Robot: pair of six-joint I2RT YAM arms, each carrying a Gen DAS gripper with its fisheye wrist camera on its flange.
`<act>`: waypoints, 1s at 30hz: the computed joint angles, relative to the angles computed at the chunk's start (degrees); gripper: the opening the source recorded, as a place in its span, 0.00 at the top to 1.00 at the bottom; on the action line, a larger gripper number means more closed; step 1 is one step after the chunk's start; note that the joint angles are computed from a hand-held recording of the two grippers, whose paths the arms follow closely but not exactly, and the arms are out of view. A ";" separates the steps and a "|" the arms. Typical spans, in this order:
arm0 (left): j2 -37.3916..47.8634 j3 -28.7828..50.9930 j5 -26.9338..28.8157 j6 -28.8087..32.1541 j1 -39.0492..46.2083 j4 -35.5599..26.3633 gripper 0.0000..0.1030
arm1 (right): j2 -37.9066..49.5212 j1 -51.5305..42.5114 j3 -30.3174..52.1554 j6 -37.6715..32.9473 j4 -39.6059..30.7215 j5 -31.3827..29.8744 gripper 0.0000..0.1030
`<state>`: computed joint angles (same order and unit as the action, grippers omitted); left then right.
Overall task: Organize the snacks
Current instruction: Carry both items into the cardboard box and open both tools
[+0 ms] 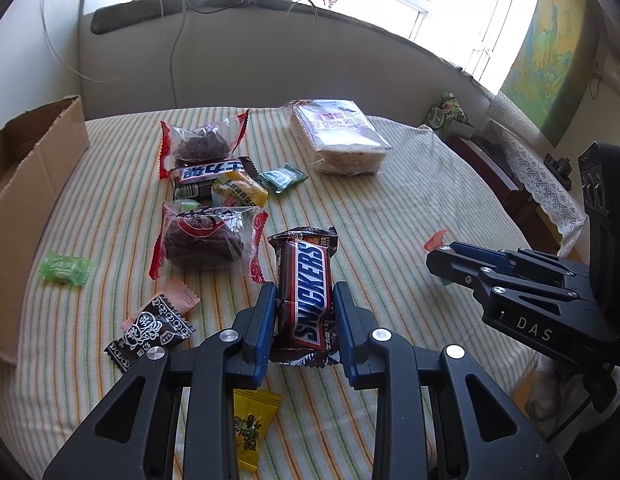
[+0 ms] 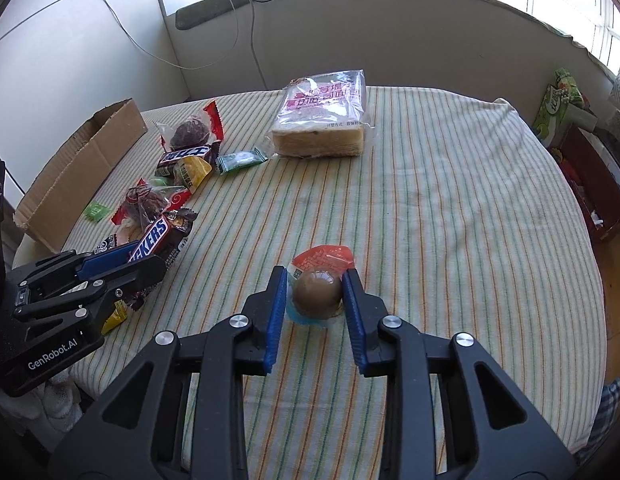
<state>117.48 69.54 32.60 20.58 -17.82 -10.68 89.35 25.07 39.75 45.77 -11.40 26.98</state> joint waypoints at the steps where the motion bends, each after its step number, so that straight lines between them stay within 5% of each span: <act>1: -0.31 -0.11 0.31 -0.12 0.28 0.07 0.74 | 0.09 0.21 0.36 0.00 -0.25 0.25 0.72; 16: -2.51 2.94 3.31 -2.78 9.84 1.18 0.74 | 9.08 2.64 16.58 -8.00 -1.85 0.69 0.72; 30: 3.54 12.95 1.89 -4.92 20.67 0.33 0.74 | 28.86 5.01 45.01 -18.83 -4.05 -3.66 0.72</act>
<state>121.03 82.48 34.48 15.66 2.86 -10.35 118.22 30.08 84.77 26.95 -15.45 23.32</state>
